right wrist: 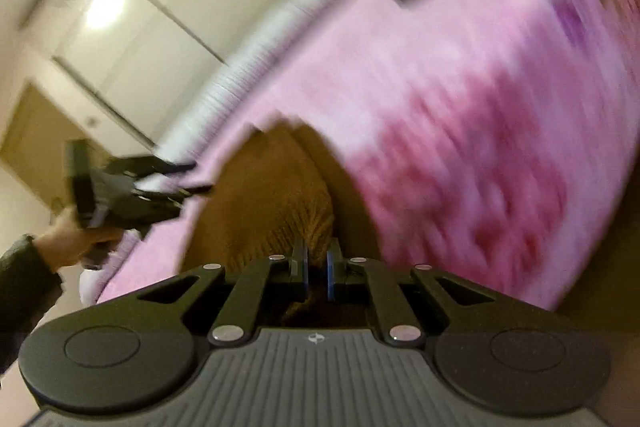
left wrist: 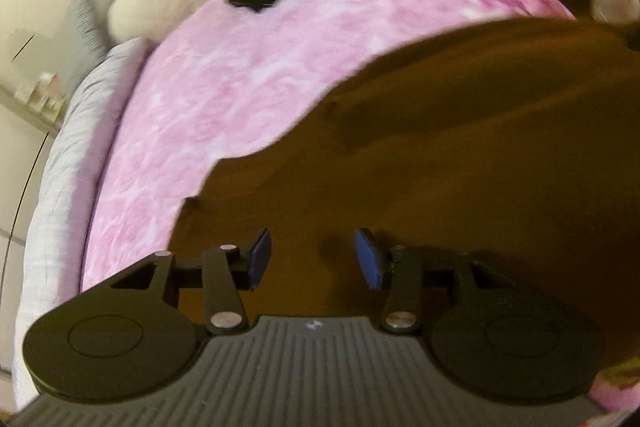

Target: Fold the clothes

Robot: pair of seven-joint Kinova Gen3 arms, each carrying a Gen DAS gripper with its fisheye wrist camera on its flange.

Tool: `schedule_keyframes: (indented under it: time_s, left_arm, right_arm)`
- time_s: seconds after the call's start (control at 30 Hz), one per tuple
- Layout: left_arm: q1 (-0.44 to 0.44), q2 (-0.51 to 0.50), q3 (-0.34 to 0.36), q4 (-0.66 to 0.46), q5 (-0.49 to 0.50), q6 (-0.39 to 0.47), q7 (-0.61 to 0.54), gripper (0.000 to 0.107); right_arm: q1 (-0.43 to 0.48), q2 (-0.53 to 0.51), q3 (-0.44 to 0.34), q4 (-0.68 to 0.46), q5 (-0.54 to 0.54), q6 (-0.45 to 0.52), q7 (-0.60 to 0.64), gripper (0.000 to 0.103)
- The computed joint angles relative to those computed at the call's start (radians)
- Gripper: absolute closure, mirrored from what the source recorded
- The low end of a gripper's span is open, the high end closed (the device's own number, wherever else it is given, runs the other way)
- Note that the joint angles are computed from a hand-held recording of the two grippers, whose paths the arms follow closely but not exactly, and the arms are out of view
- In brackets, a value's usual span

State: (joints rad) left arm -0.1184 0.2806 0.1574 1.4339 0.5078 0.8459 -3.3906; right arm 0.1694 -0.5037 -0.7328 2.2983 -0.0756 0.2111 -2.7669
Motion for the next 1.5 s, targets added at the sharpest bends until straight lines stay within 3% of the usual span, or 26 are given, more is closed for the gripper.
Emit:
schedule_keyframes:
  time_s: [0.13, 0.17, 0.2, 0.27, 0.37, 0.47, 0.57, 0.63, 0.7, 0.83, 0.93, 1.03, 1.17, 1.27, 1.37, 1.47, 1.5]
  left_arm:
    - [0.016, 0.022, 0.006, -0.02, -0.018, 0.016, 0.027, 0.06]
    - [0.018, 0.044, 0.003, -0.064, -0.017, 0.056, 0.068, 0.059]
    - [0.028, 0.065, -0.015, -0.11, -0.006, 0.097, 0.109, 0.058]
    - [0.082, 0.114, -0.082, -0.203, 0.021, 0.173, 0.19, 0.058]
    - [0.096, 0.201, -0.062, -0.342, -0.001, 0.275, 0.312, 0.06]
    - [0.09, 0.297, 0.009, -0.481, -0.048, 0.397, 0.375, 0.063]
    - [0.078, 0.386, 0.115, -0.62, -0.142, 0.519, 0.432, 0.078]
    - [0.085, 0.431, 0.139, -0.706, -0.162, 0.6, 0.452, 0.104]
    - [0.085, 0.432, 0.117, -0.743, -0.118, 0.633, 0.431, 0.105]
    - [0.041, 0.385, 0.107, -0.683, 0.014, 0.566, 0.393, 0.105]
    - [0.078, 0.374, 0.075, -0.629, -0.017, 0.52, 0.383, 0.104]
    - [0.108, 0.366, 0.057, -0.567, -0.049, 0.462, 0.401, 0.099]
    - [0.071, 0.313, 0.07, -0.467, 0.032, 0.381, 0.366, 0.1]
    - [0.042, 0.284, 0.099, -0.433, 0.087, 0.33, 0.338, 0.105]
    - [0.122, 0.297, 0.035, -0.463, 0.028, 0.325, 0.391, 0.105]
    - [0.098, 0.269, 0.072, -0.419, -0.003, 0.297, 0.394, 0.101]
    - [0.088, 0.257, 0.073, -0.406, 0.002, 0.296, 0.389, 0.1]
  right_arm:
    - [0.03, 0.037, -0.06, -0.068, 0.062, 0.1, 0.028, 0.092]
    - [0.017, 0.041, -0.05, -0.073, 0.069, 0.107, 0.028, 0.089]
    - [0.0, 0.042, -0.034, -0.074, 0.075, 0.11, 0.028, 0.08]
    - [-0.016, 0.03, -0.018, -0.073, 0.083, 0.114, 0.016, 0.067]
    - [-0.068, 0.023, 0.049, -0.063, 0.074, 0.088, 0.012, 0.065]
    - [-0.11, 0.049, 0.099, -0.052, 0.072, 0.057, 0.025, 0.064]
    - [-0.114, 0.086, 0.093, -0.065, 0.086, 0.072, 0.029, 0.068]
    - [-0.114, 0.1, 0.088, -0.082, 0.105, 0.103, 0.029, 0.082]
    - [-0.14, 0.115, 0.109, -0.094, 0.123, 0.131, 0.034, 0.091]
    - [-0.119, 0.082, 0.102, -0.106, 0.182, 0.164, 0.0, 0.095]
    - [-0.04, -0.002, 0.049, -0.103, 0.214, 0.178, -0.05, 0.095]
    - [-0.033, 0.018, 0.035, -0.086, 0.19, 0.165, -0.049, 0.095]
    - [-0.012, 0.049, 0.0, -0.087, 0.198, 0.169, -0.068, 0.095]
    - [0.009, -0.036, -0.017, -0.102, 0.214, 0.205, -0.089, 0.097]
    - [0.0, -0.04, -0.024, -0.113, 0.203, 0.238, -0.055, 0.097]
    - [-0.021, 0.008, 0.001, -0.083, 0.16, 0.196, -0.074, 0.094]
    - [-0.018, 0.001, 0.004, -0.079, 0.156, 0.193, -0.085, 0.087]
